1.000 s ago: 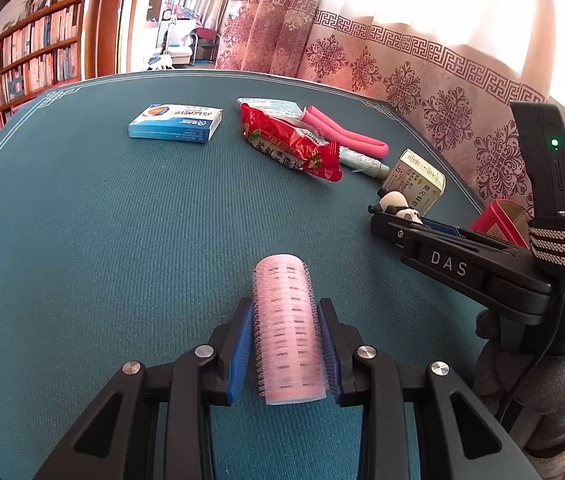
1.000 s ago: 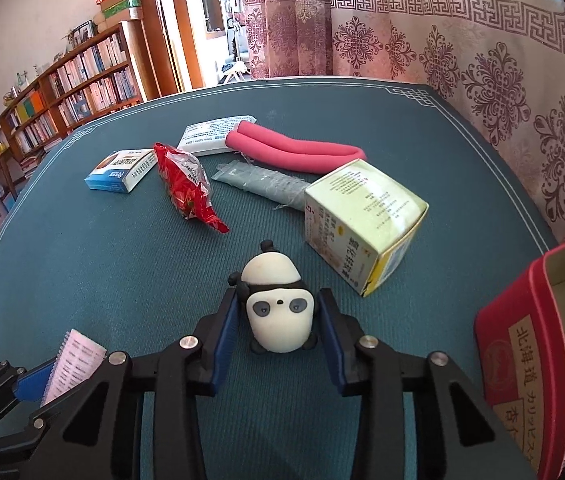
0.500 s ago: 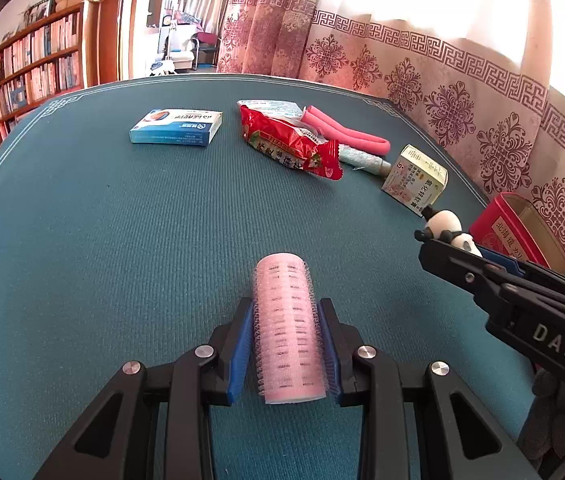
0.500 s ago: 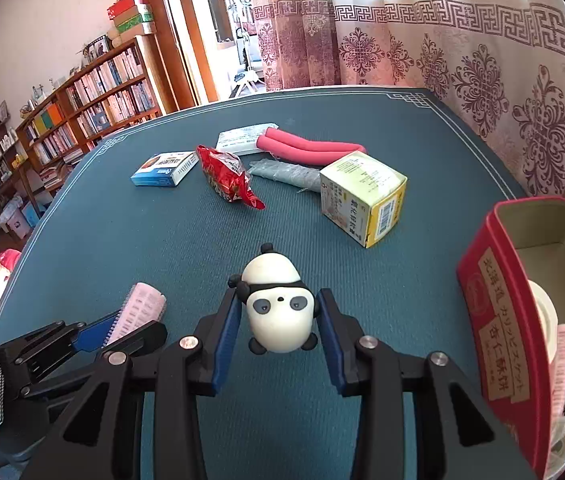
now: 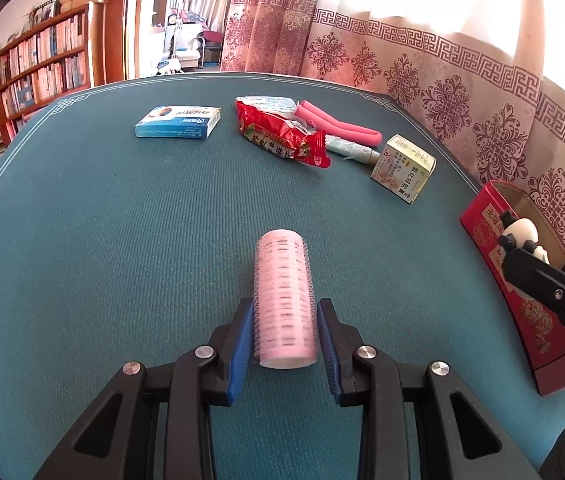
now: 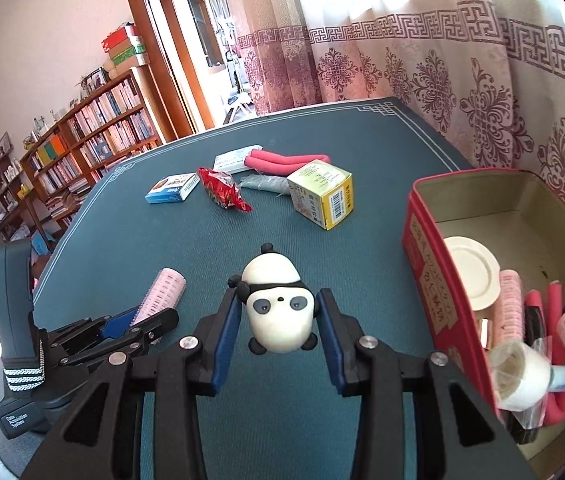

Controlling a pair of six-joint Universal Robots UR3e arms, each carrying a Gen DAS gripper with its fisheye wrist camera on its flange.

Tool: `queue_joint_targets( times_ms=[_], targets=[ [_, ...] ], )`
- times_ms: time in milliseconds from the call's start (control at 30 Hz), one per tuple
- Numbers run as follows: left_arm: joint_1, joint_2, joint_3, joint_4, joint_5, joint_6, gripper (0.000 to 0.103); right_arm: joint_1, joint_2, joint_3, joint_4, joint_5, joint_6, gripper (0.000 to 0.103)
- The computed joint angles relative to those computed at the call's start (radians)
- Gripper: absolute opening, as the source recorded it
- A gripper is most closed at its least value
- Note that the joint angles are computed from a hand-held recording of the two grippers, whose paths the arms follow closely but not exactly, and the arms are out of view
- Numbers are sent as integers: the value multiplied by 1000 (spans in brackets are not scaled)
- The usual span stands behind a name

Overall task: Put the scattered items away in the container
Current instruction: 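Carry the pink roller and panda figure into the red tin and release them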

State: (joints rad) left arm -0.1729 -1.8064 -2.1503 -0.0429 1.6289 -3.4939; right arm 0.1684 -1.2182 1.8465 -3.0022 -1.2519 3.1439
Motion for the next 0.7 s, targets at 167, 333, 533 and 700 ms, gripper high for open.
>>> queue_joint_targets(
  times_ms=[167, 333, 533, 700],
  targets=[
    [-46, -9, 26, -22, 26, -12, 33, -87, -122, 137, -53, 37, 0, 42],
    [-48, -9, 37, -46, 38, -24, 33, -179, -220, 245, -80, 74, -10, 42],
    [-74, 11, 59, -74, 62, -27, 33, -271, -306, 340, -107, 113, -23, 42],
    [-107, 1, 100, -94, 77, -23, 33, -355, -368, 400, -105, 132, -38, 42]
  ],
)
